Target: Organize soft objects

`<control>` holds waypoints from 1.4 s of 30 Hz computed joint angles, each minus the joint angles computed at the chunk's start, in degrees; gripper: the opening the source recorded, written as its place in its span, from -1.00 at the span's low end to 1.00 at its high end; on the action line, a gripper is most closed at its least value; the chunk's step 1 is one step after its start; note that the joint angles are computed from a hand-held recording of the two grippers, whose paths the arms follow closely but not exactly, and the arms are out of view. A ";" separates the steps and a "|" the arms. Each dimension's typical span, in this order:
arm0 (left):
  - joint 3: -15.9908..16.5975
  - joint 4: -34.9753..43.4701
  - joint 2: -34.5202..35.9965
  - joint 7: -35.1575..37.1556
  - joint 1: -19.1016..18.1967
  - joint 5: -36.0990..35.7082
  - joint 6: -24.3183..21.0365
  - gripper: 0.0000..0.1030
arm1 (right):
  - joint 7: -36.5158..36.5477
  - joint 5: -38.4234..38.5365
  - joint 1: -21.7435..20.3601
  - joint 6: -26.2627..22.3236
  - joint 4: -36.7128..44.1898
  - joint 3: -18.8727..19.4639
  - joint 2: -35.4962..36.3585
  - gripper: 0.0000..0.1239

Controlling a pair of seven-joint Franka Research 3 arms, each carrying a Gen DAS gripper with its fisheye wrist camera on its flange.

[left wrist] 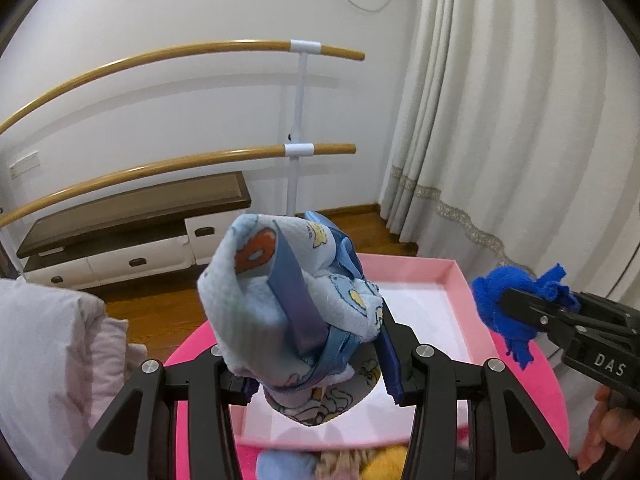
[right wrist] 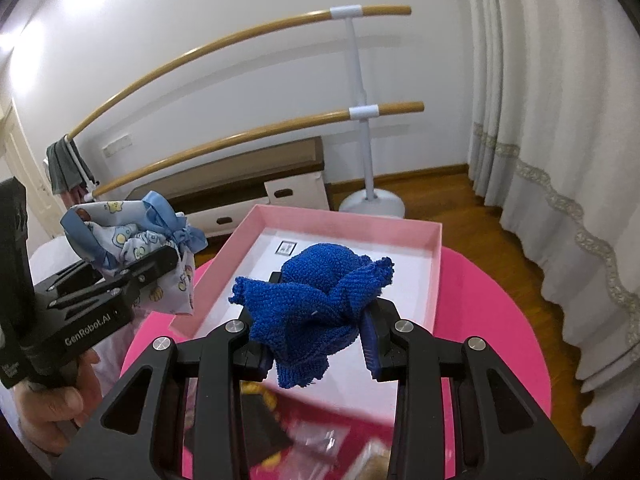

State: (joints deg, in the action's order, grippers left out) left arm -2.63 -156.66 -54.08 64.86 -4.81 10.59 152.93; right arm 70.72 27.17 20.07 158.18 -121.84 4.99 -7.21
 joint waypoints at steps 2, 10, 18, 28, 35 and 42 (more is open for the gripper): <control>0.76 3.70 7.46 0.87 0.18 0.01 2.19 -0.14 | 0.49 -0.14 -0.34 -1.72 3.48 -0.29 3.28 -0.49; 2.52 20.44 31.36 6.13 0.06 -3.73 3.31 -0.14 | 3.95 -3.57 -2.27 -7.11 14.67 -0.28 15.18 -0.48; -0.26 38.60 49.58 11.50 2.98 -8.35 -2.99 -0.11 | 6.64 -6.14 -2.82 -10.46 20.57 -0.19 21.90 -0.48; -2.75 47.33 56.99 3.88 5.18 1.49 -4.87 0.73 | 7.70 -5.76 -3.69 -11.00 21.04 0.08 23.38 -0.08; -2.44 49.12 57.72 -1.73 5.77 6.69 -2.71 0.99 | 9.37 -5.80 -3.80 -7.55 17.88 -0.34 20.50 0.66; -2.52 44.45 52.91 -8.74 6.18 14.52 1.86 0.99 | 8.91 -3.52 -3.82 -3.20 12.07 0.04 14.12 0.66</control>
State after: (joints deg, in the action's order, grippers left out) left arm -5.15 -112.21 -1.17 56.13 1.38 25.11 154.79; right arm 79.63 23.64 16.24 154.98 -109.77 5.03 6.91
